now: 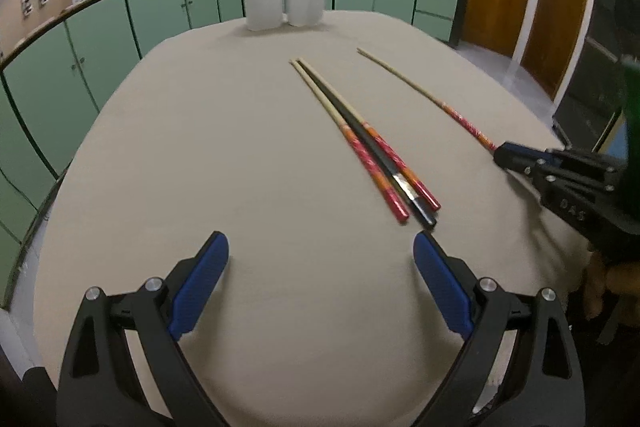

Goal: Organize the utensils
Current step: 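Grasp a red-patterned chopstick by its thick end with the right gripper, then grasp another red-patterned chopstick with the left gripper while the right holds its chopstick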

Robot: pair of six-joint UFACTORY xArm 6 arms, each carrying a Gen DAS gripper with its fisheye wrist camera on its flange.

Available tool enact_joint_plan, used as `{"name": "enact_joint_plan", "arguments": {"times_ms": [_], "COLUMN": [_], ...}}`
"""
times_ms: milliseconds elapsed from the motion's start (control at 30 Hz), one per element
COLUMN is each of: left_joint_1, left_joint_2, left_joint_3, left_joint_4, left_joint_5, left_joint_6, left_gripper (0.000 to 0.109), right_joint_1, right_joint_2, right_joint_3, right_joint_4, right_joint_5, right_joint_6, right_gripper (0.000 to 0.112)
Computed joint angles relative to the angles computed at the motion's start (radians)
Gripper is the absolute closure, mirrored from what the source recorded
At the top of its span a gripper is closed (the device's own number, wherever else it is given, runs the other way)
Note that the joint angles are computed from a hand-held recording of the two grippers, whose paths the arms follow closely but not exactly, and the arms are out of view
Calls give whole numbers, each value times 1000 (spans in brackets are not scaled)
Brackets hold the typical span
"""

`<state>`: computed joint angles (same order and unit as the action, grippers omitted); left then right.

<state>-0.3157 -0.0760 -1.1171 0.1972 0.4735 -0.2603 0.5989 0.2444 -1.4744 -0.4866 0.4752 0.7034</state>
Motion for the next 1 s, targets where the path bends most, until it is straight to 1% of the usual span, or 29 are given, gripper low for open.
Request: {"name": "enact_joint_plan", "arguments": {"times_ms": [100,300,333,367,467,567,633,700,767,800,867,900,933,967,1000], "left_joint_1": [-16,-17,-15,-10,7,17,12,3,0,1,7,11,16,21,25], "left_joint_2": [25,60,58,54,44,43,39,53,70,73,77,76,74,70,63], "left_joint_3": [-20,-59,-59,-55,-54,-61,-54,-67,-84,-89,-95,-93,-92,-88,-79], "left_joint_4": [32,74,77,107,155,83,55,73,92,107,131,130,130,138,147], "left_joint_5": [1,1,1,0,22,26,4,7,12,16,16,13,8,7,7], "left_joint_6": [-30,-89,-97,-127,-190,-135,-102,-105,-131,-151,-185,-192,-199,-213,-231], "left_gripper": [18,18,20,24,25,28,28,28,30,33,54,61,81,98,103], "right_joint_1": [-2,-1,-2,-3,-2,-2,-2,-1,1,2,5,6,8,10,12], "right_joint_2": [-3,-7,-5,-7,-6,-7,-8,-6,-4,-3,3,6,10,15,18], "right_joint_3": [4,15,12,14,14,14,13,12,8,7,0,-5,-10,-17,-20], "right_joint_4": [5,-22,-21,-20,-26,-31,-32,-36,-27,-28,-35,-35,-37,-41,-46], "right_joint_5": [-5,-12,-11,-12,-12,-10,-9,-9,-9,-9,-7,-6,-5,-2,0], "right_joint_6": [0,15,14,12,17,19,17,18,12,13,15,17,22,29,34], "right_gripper": [106,106,106,106,106,106,106,106,106,106,105,105,105,105,105]}}
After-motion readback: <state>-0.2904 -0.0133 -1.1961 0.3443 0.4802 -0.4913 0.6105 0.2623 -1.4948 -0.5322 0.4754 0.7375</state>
